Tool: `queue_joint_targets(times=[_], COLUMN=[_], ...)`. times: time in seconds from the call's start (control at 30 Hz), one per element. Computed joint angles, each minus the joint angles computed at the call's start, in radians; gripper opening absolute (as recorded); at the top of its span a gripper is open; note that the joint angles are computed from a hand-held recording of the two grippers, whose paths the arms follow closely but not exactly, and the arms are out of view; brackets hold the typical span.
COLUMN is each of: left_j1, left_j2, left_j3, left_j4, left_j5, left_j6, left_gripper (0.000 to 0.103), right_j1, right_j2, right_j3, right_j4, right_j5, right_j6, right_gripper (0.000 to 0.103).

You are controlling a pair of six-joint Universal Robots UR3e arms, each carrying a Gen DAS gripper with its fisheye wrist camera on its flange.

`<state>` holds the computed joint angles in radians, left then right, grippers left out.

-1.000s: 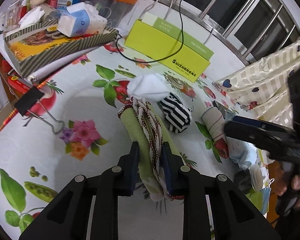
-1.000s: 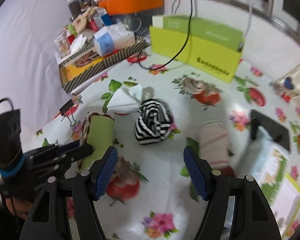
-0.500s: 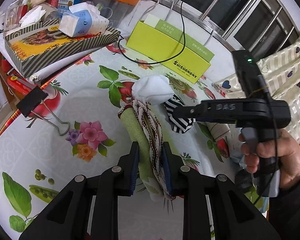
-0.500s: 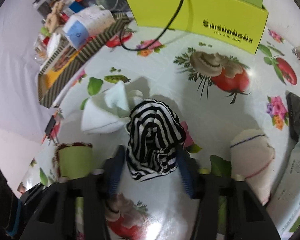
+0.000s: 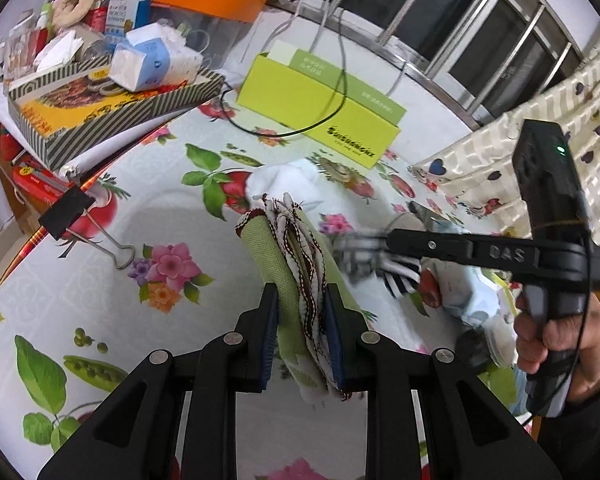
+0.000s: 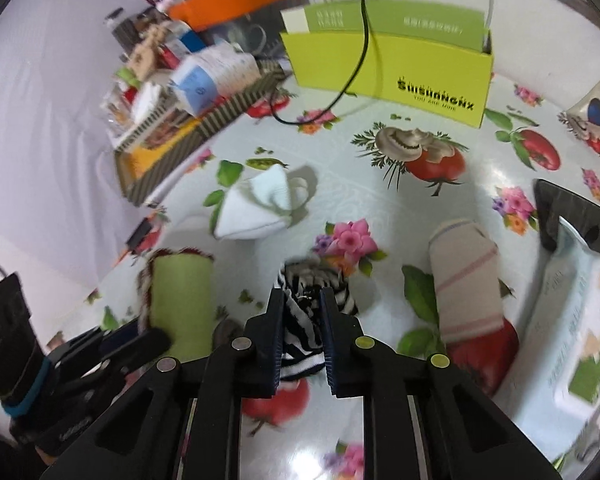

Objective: Organize soft objects
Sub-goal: 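Grasp the green striped cloth with left while right grasps the black-white striped sock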

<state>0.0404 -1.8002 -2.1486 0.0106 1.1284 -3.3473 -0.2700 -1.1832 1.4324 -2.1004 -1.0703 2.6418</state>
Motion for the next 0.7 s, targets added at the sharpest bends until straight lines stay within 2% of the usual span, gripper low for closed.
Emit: queue_joint_targets(times=[0.03, 0.13, 0.27, 0.3, 0.33, 0.4, 0.63, 0.7], left_j1=[-0.007, -0.029, -0.048, -0.049, -0.049, -0.045, -0.025, -0.023], left_j2=[0.012, 0.043, 0.081, 0.091, 0.102, 0.114, 0.133, 0.127], left_j3=[-0.005, -0.011, -0.025, -0.032, -0.037, -0.044, -0.065, -0.065], left_j4=[-0.002, -0.010, -0.015, -0.014, -0.016, -0.021, -0.033, -0.037], left_j5=[0.002, 0.011, 0.026, 0.030, 0.033, 0.037, 0.047, 0.048], left_j6=[0.001, 0.001, -0.004, -0.003, -0.004, -0.004, 0.003, 0.008], left_gripper=[0.023, 0.023, 0.023, 0.023, 0.023, 0.023, 0.023, 0.023], right_j1=[-0.011, -0.045, -0.038, -0.037, -0.036, -0.020, 0.058, 0.079], right_j2=[-0.032, -0.123, -0.179, -0.184, -0.184, -0.180, -0.052, -0.010], right_j3=[0.038, 0.138, 0.213, 0.222, 0.225, 0.242, 0.193, 0.170], right_j4=[-0.008, -0.017, -0.040, -0.033, -0.014, -0.032, -0.089, -0.104], right_j5=[0.013, 0.044, -0.016, -0.018, -0.017, -0.040, -0.150, -0.194], right_j6=[-0.011, -0.052, -0.090, -0.101, -0.116, -0.124, -0.091, -0.066], right_gripper=[0.011, 0.010, 0.010, 0.014, 0.035, 0.067, 0.067, 0.064])
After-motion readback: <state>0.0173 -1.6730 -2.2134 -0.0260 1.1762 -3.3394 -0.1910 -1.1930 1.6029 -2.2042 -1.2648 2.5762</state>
